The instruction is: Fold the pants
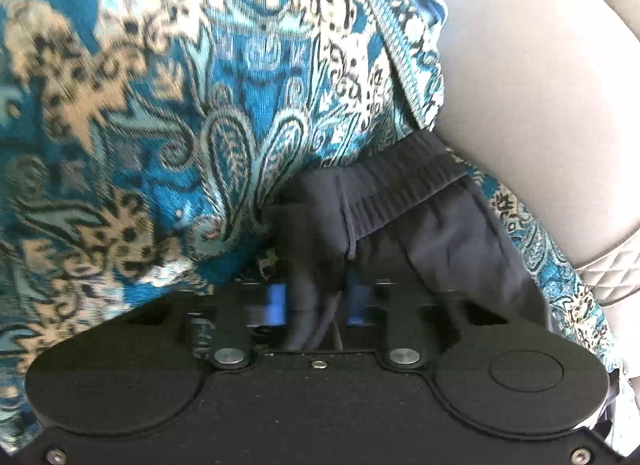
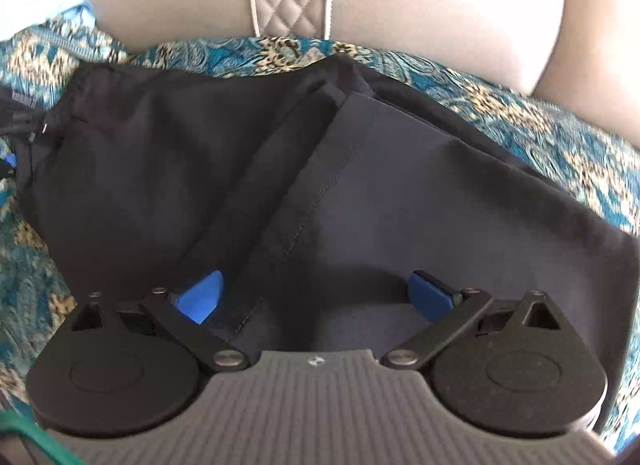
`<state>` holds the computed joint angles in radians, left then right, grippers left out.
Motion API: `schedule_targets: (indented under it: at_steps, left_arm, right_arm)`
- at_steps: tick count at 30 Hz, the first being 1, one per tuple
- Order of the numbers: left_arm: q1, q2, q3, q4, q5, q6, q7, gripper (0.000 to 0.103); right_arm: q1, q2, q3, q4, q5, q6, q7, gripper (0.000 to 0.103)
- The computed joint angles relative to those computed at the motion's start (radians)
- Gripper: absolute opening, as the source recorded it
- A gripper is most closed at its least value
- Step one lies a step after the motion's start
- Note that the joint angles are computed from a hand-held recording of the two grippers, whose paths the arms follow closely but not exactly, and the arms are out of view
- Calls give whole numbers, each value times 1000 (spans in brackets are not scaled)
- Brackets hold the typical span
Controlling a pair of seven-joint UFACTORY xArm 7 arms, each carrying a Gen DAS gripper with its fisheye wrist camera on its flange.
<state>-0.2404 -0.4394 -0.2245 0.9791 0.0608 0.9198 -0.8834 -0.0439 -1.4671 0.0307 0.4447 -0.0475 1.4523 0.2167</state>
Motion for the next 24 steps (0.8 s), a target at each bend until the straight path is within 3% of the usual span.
schedule_targets:
  at_steps: [6, 12, 17, 24]
  left_arm:
    - [-33, -66, 10, 51, -21, -6, 119, 14]
    - [-124, -95, -17, 158, -97, -25, 282, 13]
    - [-233, -33, -79, 257, -189, -70, 393, 13]
    - [-411, 117, -198, 321, -252, -127, 496, 14]
  right_arm:
    - [-99, -19, -75, 55, 13, 68, 114, 103]
    - [-190, -26, -188, 143, -16, 130, 173, 91]
    - [-273, -18, -277, 221, -90, 157, 190, 91]
    - [-359, 5, -378, 316, -258, 206, 108, 91]
